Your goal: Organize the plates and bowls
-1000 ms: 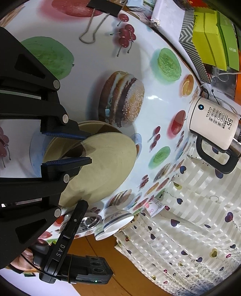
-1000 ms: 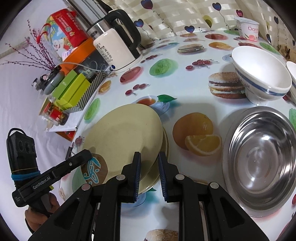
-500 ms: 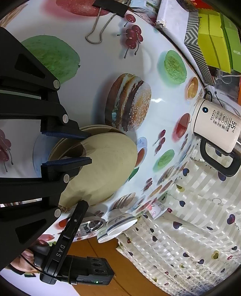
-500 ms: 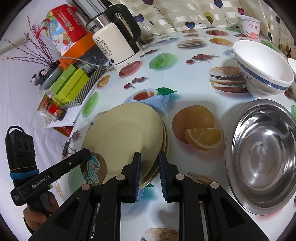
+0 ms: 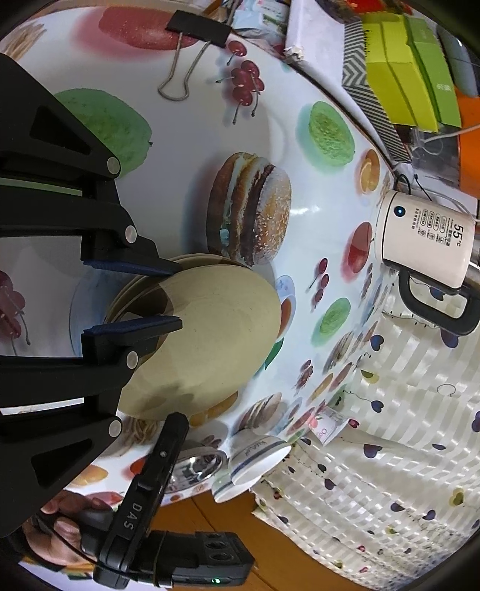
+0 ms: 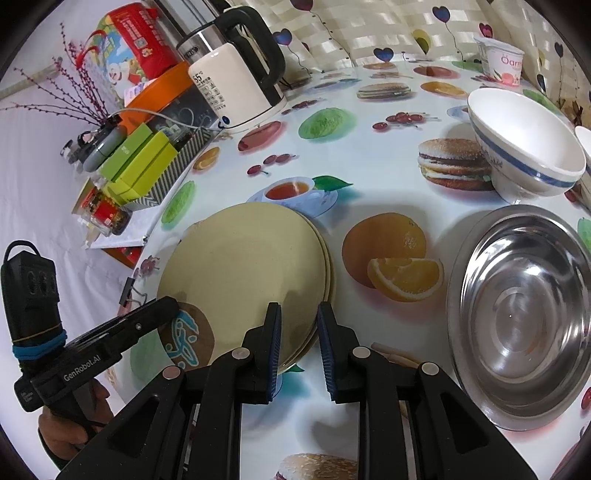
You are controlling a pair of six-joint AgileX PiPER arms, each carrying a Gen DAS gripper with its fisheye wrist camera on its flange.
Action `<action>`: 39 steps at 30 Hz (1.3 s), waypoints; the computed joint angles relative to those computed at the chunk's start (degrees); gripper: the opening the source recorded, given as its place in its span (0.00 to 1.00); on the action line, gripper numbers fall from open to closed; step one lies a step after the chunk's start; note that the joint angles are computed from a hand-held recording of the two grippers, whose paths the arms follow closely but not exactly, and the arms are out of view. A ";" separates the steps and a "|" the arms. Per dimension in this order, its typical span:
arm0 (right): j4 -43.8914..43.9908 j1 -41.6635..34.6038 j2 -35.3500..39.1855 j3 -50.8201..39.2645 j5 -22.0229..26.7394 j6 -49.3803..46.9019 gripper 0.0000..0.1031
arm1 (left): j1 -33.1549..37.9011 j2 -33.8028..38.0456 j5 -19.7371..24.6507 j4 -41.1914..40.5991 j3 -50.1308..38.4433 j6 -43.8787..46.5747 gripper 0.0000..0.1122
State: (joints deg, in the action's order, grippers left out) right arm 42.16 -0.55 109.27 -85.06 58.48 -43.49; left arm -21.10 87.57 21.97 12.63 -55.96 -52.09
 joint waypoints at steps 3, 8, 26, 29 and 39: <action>-0.16 0.19 -0.04 -0.03 -0.27 -0.07 0.20 | -1.18 0.71 2.63 4.55 -1.48 -3.96 0.23; -0.25 0.21 0.20 -0.17 -0.12 0.28 0.20 | -1.33 1.63 3.74 5.06 -2.07 -4.36 0.25; -0.26 0.23 0.90 -0.81 -0.23 1.56 0.20 | -0.70 3.27 4.54 5.99 -4.12 -4.75 0.26; -0.31 0.31 0.76 -0.65 -0.58 1.33 0.20 | -1.17 3.69 5.58 6.60 -5.05 -5.08 0.30; 0.35 -0.30 1.19 -1.12 0.03 1.72 0.20 | -0.54 3.23 3.66 6.06 -3.78 -4.61 0.33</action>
State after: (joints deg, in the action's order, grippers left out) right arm 42.52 -0.86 110.46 -86.18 58.51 -41.77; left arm -21.64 90.81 25.63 18.69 -59.74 -56.70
